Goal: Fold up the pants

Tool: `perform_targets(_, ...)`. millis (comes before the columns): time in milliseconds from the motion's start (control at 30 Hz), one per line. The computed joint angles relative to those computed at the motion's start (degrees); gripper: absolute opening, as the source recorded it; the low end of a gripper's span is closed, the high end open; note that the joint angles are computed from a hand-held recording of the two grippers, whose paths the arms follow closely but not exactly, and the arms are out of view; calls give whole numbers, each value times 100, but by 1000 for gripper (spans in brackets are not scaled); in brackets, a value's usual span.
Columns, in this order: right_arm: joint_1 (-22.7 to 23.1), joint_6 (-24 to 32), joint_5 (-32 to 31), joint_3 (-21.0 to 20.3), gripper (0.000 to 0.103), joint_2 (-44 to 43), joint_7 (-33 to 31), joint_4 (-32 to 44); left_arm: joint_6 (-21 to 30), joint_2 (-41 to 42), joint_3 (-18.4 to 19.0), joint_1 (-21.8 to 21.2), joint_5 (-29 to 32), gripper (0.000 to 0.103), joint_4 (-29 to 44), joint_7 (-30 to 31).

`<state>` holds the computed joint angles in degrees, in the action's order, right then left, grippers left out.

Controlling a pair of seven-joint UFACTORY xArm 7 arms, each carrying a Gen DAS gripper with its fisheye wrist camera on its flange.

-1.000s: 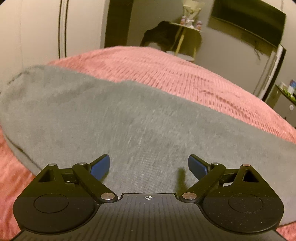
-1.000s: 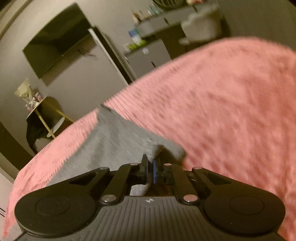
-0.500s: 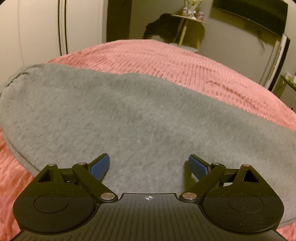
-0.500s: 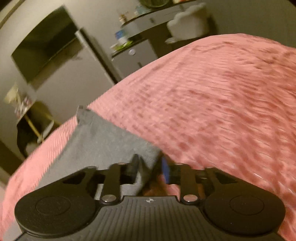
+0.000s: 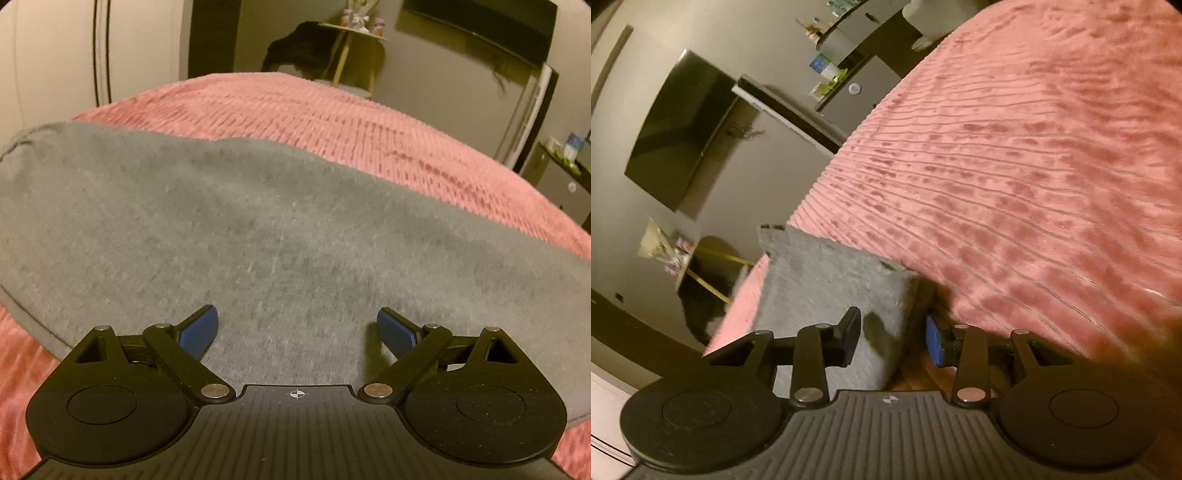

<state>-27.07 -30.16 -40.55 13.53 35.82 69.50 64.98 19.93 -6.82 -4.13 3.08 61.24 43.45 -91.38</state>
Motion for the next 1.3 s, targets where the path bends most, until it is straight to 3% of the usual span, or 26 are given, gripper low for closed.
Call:
perform_targets(67, -171, -119, -125, 148, 34, 192, 196, 154, 13, 4, 1, -12, -34, 96, 9, 51)
perform_targets(100, -193, -139, -148, 161, 19, 236, 279, 199, -9, -10, 2, -14, -37, 96, 0, 44)
perform_targets(133, -203, -176, -200, 159, 15, 283, 323, 251, -132, -37, 15, 9, 25, 95, -26, -43)
perform_targets(267, -218, -417, -486, 128, 23, 469, 553, 439, -913, -132, -9, 323, 1029, 94, -98, -1248)
perform_targets(300, -212, -494, -506, 115, 30, 537, 661, 497, -996, -103, 1, 347, 1117, 95, -78, -1362)
perform_targets(367, -254, -601, -666, 143, 31, 718, 1001, 680, -893, 13, 49, 243, 584, 95, -51, -870)
perform_targets(400, -209, -603, -686, 93, 28, 745, 1092, 741, -802, 75, 71, 178, 227, 95, -38, -499)
perform_targets(433, -151, -526, -741, 40, 14, 727, 1178, 796, -660, 126, 67, 118, -20, 95, -7, -151)
perform_targets(500, -20, -304, -807, -83, 13, 559, 1207, 786, -417, 170, 29, 34, -89, 94, 85, 230)
perform_targets(600, 571, -69, -157, -500, 12, -38, 503, 418, -622, 122, 74, 65, 133, 92, 31, -21)
perform_targets(733, 1790, -38, 936, -1106, 12, -959, -1270, -44, -955, -24, 125, 240, 262, 91, -134, -457)
perform_targets(833, 2231, -6, 847, -941, 12, -1368, -2206, -68, -1177, -174, 74, 450, 413, 89, -276, -850)
perform_targets(1000, 2401, 711, -468, 147, 13, -1411, -2824, 113, -1369, -412, -95, 800, 827, 89, -413, -1434)
perform_targets(1100, 2122, 1563, -1161, 1164, 13, -1006, -2948, 100, -1662, -529, -145, 1031, 1063, 90, -512, -1726)
perform_targets(1200, 1742, 2721, -1143, 2187, 15, -445, -3642, 54, -1967, -515, -151, 1182, 876, 90, -601, -1592)
perform_targets(1233, 1785, 2986, -1092, 2240, 16, -376, -3737, 70, -2083, -499, -139, 1217, 742, 90, -633, -1480)
perform_targets(1300, 1720, 2928, -1049, 2299, 20, -389, -3683, 74, -2382, -396, -234, 1419, 696, 91, -617, -1490)
